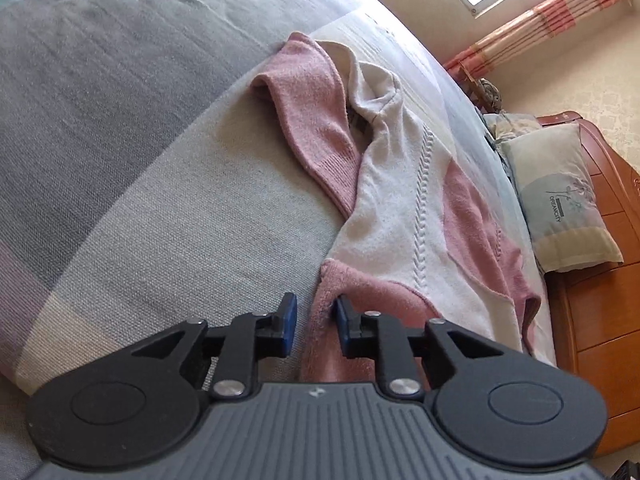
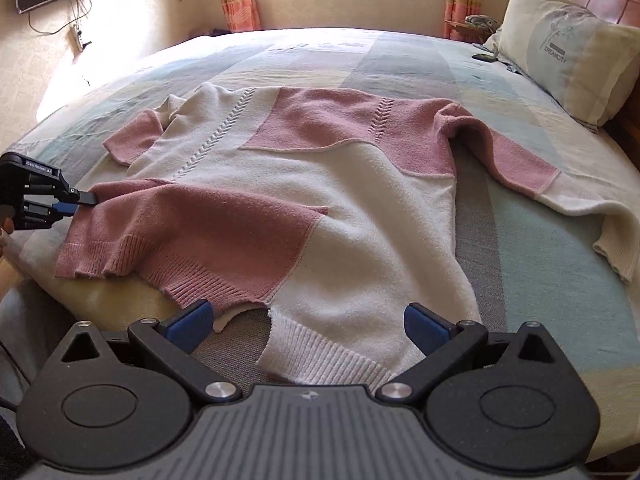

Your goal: Fold clothes

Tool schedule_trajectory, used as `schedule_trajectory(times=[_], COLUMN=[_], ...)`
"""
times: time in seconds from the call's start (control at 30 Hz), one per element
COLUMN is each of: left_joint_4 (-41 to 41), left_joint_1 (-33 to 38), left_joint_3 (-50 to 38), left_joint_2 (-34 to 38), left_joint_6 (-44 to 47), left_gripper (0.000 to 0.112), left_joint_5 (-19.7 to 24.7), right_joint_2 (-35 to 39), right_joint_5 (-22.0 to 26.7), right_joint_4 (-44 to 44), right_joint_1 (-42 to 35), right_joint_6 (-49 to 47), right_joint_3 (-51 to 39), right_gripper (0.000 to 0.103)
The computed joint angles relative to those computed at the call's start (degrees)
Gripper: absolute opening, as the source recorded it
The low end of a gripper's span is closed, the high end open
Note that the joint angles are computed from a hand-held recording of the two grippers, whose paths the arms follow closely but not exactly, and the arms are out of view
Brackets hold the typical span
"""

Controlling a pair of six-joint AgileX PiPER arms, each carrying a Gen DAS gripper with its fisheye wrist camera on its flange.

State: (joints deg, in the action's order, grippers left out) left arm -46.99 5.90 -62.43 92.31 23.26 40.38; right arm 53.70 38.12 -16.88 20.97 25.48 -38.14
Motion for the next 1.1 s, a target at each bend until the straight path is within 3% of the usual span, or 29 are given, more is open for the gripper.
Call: schedule_trajectory(times=[0.1,0.2,0.3,0.47,0.6,0.63,0.7,0.83,0.9,0.97,1.03,1.1], left_joint_4=[7.93,13.85,18.47,22.81,23.51,23.35,22.82,21.28,20.4,21.48,21.64,19.55], left_joint_1=[-0.48,-2.37,-6.69,-15.8,-19.73,-20.05,-20.03,-18.16,-16.98,-16.83,-16.56,-15.45], left_joint_3=[0.35,0.74,1.07,1.54,1.67,1.81,2.32,3.36,3.48,3.78,4.23,4.85], left_joint_2=[-4.65,-8.94,-12.31,-12.96,-12.51,-12.72,-13.39,-14.52,-14.5,-14.86,-15.59,-16.88], left_joint_6=[0.57,1.83,3.19,1.94,1.45,1.65,2.49,5.24,6.55,5.58,5.63,8.7], left_gripper=[0.021,0.036,0.04,0.041,0.041,0.041,0.042,0.045,0.045,0.045,0.045,0.045], left_joint_5=[-1.27,-1.87,-2.66,-6.1,-7.21,-7.2,-7.22,-6.83,-6.04,-6.13,-6.12,-5.43], right_joint_2=[3.33,5.66,8.47,12.6,18.82,19.78,20.78,20.97,20.38,21.24,22.38,20.99], right_joint_5=[1.52,1.35,2.0,3.73,3.5,3.09,3.08,6.51,6.55,7.15,7.74,8.18], right_joint_4=[-12.28,-18.13,-22.01,-29.6,-35.75,-36.82,-39.34,-39.51,-37.84,-36.64,-36.75,-34.65], right_joint_1=[8.65,13.09,16.93,24.22,28.07,28.36,28.95,28.72,28.88,29.79,30.74,30.09], right_joint_6=[6.81,8.0,7.2,5.63,6.57,6.88,7.42,3.12,0.28,-1.7,-1.31,-3.52], right_joint_3=[-0.96,-1.25,-1.87,-1.81,-3.25,-3.36,-3.34,-3.53,-3.35,-3.95,-4.59,-5.41], right_gripper=[0.103,0.103,0.102,0.082,0.073,0.068,0.068,0.059,0.049,0.023,0.007,0.007])
